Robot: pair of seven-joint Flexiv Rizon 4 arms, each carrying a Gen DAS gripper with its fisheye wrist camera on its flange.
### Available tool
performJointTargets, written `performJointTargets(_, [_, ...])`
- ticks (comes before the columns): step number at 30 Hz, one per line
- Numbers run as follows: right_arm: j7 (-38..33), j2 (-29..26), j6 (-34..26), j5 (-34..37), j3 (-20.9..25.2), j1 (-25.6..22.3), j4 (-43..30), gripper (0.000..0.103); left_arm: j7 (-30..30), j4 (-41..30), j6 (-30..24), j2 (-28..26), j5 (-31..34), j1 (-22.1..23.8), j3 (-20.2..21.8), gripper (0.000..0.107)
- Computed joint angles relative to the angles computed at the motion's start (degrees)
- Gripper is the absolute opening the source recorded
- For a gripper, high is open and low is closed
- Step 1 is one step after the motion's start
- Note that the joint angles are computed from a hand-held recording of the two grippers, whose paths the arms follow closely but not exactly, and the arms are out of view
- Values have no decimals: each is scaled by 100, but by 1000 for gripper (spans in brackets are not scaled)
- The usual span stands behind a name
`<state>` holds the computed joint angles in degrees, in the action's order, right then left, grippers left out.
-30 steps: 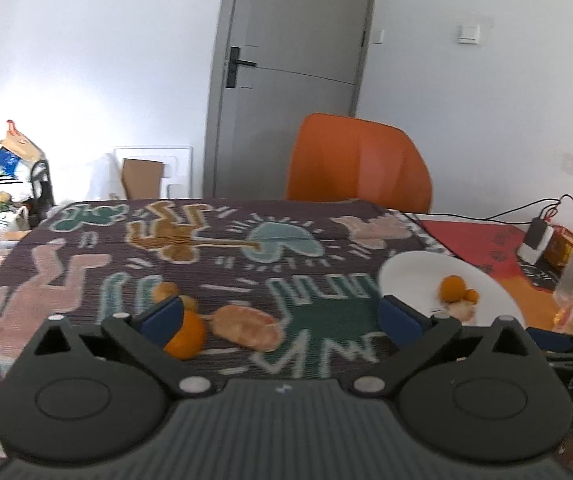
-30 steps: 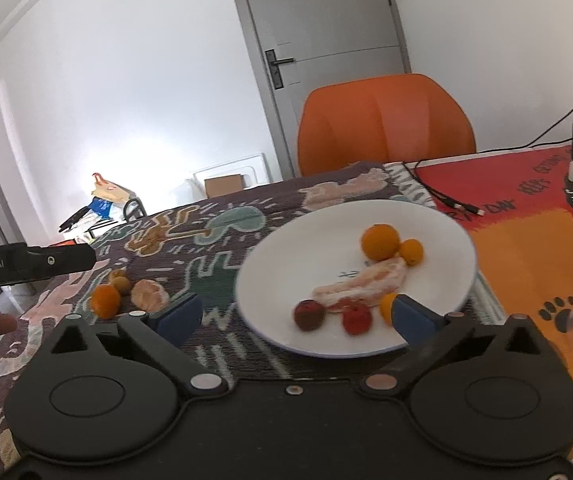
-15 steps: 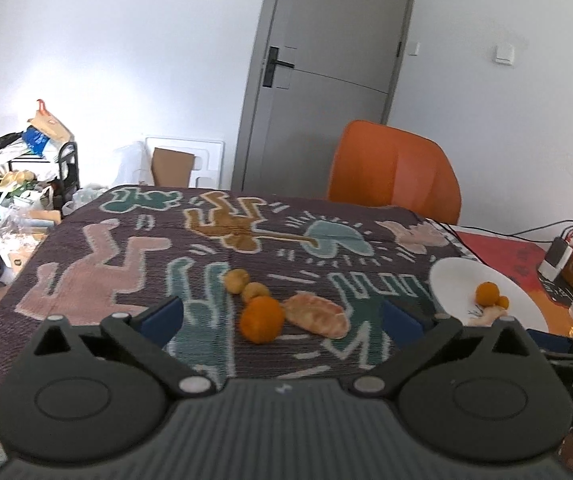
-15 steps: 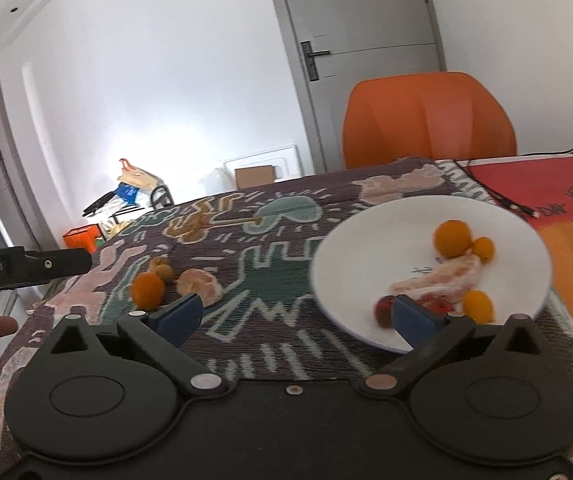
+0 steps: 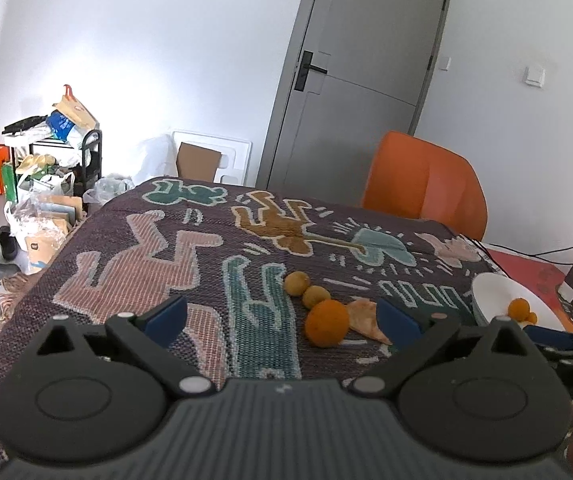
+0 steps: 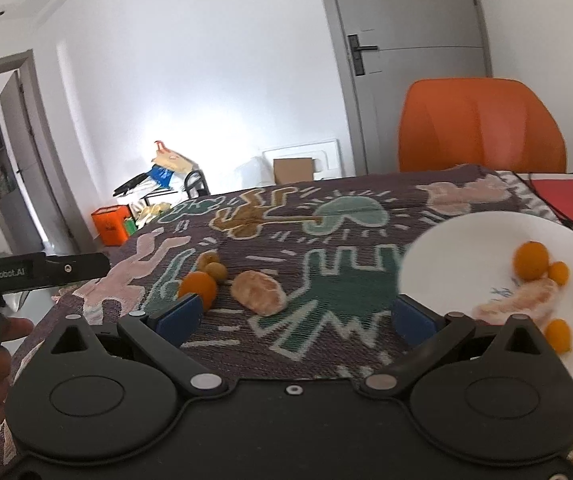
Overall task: Organize fruits
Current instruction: 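Move both tools back toward the fruit pile, then grasp the peeled grapefruit segment with the right tool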
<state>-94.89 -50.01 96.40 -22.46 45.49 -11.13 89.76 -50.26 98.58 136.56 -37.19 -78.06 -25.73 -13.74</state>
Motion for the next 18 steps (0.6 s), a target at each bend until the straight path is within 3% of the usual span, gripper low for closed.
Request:
performJointTargets(8, [-336, -158, -451, 121, 152, 164, -352, 93, -264, 78, -100, -29, 125, 94, 82, 95])
performJointTargets(18, [-898, -323, -1143, 597, -23, 632, -1006, 76, -384, 101, -268, -74, 109, 175, 168, 92])
